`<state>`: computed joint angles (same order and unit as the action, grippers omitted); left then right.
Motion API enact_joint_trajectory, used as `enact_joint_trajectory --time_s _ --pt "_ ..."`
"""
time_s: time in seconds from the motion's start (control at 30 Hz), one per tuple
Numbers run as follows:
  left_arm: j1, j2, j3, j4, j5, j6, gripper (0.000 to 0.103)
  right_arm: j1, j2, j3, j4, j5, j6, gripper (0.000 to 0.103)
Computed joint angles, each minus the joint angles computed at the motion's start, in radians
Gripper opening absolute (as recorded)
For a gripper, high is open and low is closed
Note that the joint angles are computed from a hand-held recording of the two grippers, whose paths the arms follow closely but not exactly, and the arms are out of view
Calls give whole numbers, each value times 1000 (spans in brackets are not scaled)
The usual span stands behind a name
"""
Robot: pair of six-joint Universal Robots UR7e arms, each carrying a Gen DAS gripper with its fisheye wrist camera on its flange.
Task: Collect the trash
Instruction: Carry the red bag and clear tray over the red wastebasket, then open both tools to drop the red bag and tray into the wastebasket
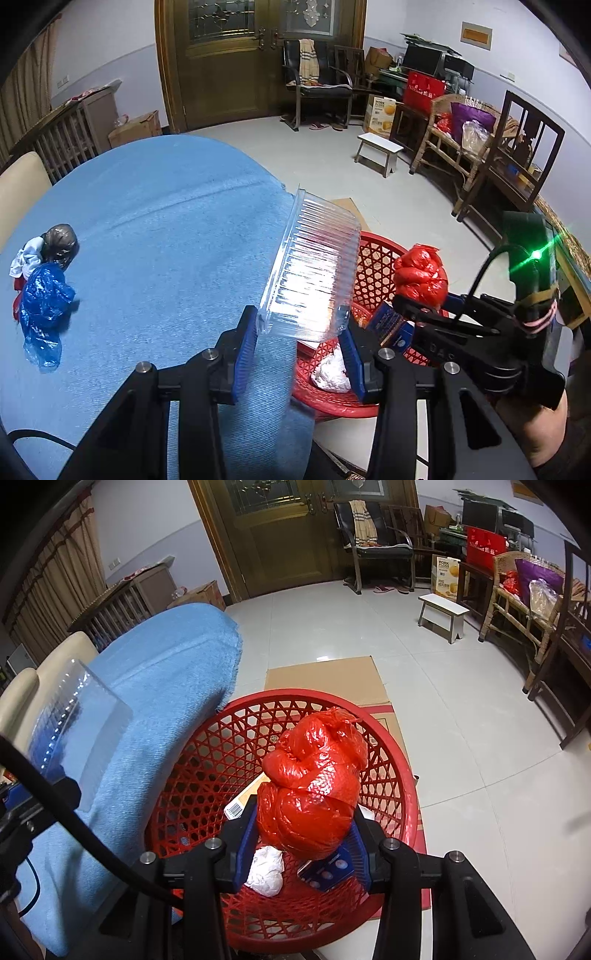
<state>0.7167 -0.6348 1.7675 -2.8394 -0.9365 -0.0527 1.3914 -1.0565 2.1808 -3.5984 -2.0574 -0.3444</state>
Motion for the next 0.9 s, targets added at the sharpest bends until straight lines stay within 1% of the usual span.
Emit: enact_joint_trajectory --time_s 0.23,0.27,0.33,0.37,0.4,0.77,0.9 --pt "1 10 -13 17 1 0 45 -19 13 -29 40 0 -2 48" --pt "1 13 -17 21 2 -2 45 -22 13 -33 49 1 1 50" --pt "-1 15 -16 22 3 -5 45 -24 14 -40 60 -3 7 59" --pt "-1 16 -17 25 3 -7 45 -24 15 -42 56 -8 7 69" --pt "-1 20 -23 29 3 -9 45 -25 14 -42 51 -9 9 75" --pt "-8 50 -58 59 -13 1 45 -36 -47 1 -15 39 58 75" --pt "-6 65 -83 95 -46 4 47 -38 -69 17 -40 50 65 75"
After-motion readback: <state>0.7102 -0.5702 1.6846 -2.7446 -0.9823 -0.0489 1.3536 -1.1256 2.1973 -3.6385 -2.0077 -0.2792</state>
